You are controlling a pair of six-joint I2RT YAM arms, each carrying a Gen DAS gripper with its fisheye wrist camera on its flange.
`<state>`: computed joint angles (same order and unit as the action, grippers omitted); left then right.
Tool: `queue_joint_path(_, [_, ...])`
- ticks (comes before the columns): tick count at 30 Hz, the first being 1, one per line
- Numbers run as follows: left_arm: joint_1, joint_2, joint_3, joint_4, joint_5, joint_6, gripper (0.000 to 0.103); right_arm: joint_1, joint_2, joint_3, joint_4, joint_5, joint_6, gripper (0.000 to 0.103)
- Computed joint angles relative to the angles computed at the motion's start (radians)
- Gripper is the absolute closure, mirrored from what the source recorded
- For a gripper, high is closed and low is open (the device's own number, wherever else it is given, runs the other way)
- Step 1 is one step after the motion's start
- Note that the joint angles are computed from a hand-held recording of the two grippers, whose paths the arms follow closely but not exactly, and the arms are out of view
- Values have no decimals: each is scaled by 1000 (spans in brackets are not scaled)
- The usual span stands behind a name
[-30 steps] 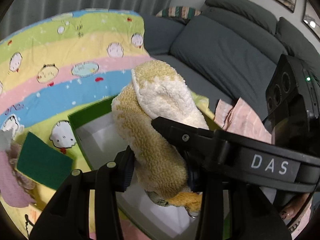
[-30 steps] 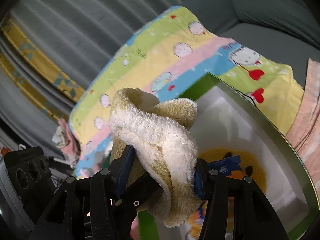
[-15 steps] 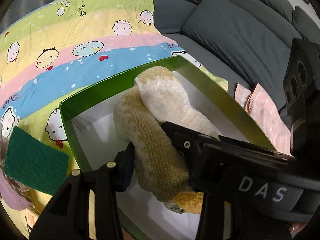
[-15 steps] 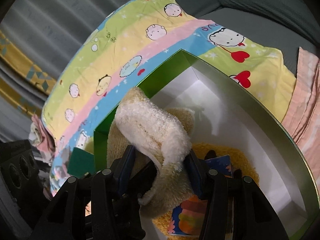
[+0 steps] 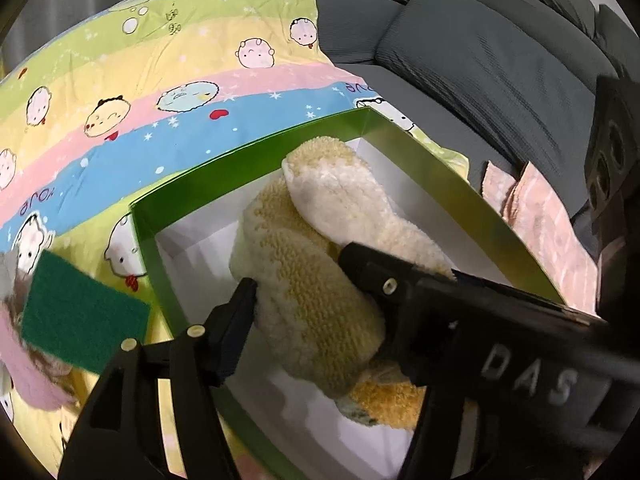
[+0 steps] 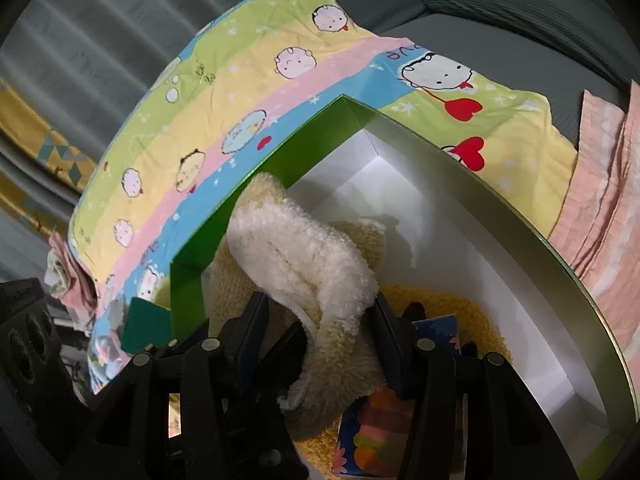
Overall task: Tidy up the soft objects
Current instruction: 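Lower the cream towel into the green box and open the right gripper, then move the right gripper to the white-and-orange tissue pack on the quilt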
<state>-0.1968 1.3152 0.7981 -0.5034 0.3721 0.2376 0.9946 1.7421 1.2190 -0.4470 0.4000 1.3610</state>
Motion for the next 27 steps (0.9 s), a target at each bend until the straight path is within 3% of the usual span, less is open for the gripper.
queue_joint_path(3, [52,-69,-7,-68,63,26,26,22,-26,-10,-19,40,27,40])
queue_joint_path(7, [161,-192,-40,-135,143,89,22,60,-51,-3,-44,109,32,23])
queue_joint_path(15, [570,-238,-11,-353,370,341,17,153,-84,8,-22,254,64,17])
queue_joint_path(20, [891,-136,19,-450,447,584,2,189,-40,81,-34,274,22,15])
queue_joint_path(22, [998,-47,43,-459,441,646,2,205,-8,126,-38,280,3,14])
queue_joint_path(27, [1149,127,95,-406,395,698,2,227,98,266,-27,233,-101,14])
